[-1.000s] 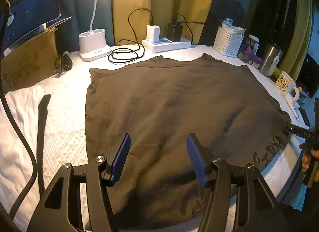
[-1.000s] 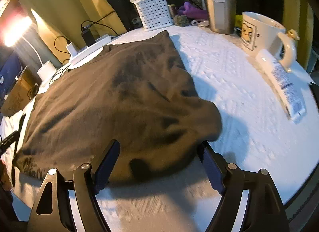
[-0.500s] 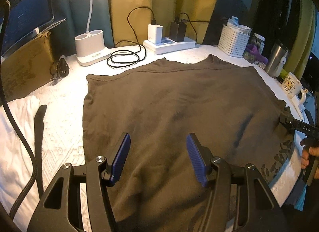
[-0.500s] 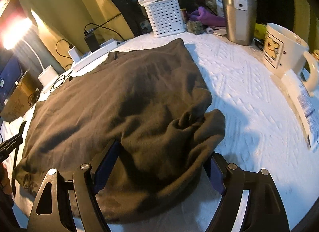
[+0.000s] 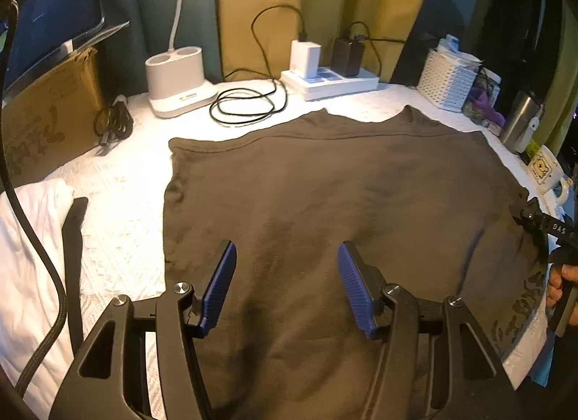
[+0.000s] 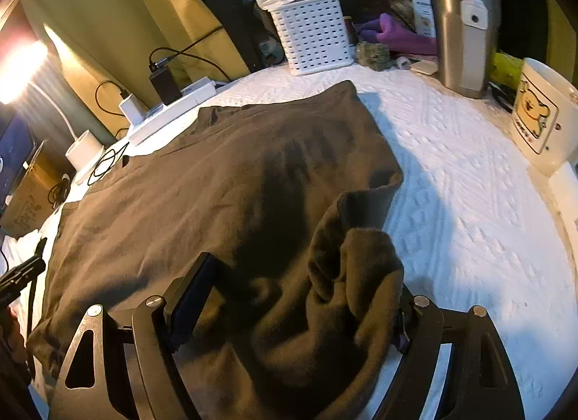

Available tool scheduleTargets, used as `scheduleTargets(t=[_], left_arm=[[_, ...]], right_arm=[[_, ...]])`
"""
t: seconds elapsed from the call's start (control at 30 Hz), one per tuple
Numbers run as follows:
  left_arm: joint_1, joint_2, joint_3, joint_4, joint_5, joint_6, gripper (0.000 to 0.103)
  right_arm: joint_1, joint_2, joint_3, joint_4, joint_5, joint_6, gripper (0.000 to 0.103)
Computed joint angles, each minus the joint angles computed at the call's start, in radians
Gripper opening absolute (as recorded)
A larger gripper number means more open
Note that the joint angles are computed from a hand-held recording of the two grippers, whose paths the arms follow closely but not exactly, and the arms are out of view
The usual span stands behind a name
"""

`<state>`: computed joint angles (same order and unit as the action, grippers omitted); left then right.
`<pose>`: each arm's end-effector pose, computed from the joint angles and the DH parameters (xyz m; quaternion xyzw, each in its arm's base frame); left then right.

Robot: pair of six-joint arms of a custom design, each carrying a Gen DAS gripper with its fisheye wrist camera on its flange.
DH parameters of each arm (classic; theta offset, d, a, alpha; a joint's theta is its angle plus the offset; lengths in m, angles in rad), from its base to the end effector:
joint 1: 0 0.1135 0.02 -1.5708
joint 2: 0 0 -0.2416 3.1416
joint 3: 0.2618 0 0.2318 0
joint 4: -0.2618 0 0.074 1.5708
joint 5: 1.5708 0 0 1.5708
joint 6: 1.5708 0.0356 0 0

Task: Fold small clothes
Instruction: 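Grasp the shirt's folded edge with the right gripper and lift it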

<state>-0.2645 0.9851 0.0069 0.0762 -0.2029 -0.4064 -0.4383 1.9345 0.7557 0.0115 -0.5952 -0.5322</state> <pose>0.1262 -0.0267 0.0772 -0.0998 0.9350 -0.0172 0.3398 0.2688 -0.1040 0.0601 -0.1026 0.9329 0.1648 0.3035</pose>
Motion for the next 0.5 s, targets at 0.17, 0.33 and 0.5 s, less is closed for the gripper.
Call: scheduleTargets(t=[0.17,0.33,0.5], left_arm=[[0.093,0.107,0.0,0.103,0.055,0.05,0.059],[0.126,0.153,0.005,0.153,0.087,0.068,0.059],[0.153,0.135,0.001,0.153,0.108,0.083,0.059]], right_arm=[[0.026,0.005,0.004,0.008,0.0,0.019,0.06],[0.039,0.025,0.038,-0.044,-0.021,0.005,0.033],[0.03,0.04,0.066,-0.097,-0.062,-0.003,0.021]])
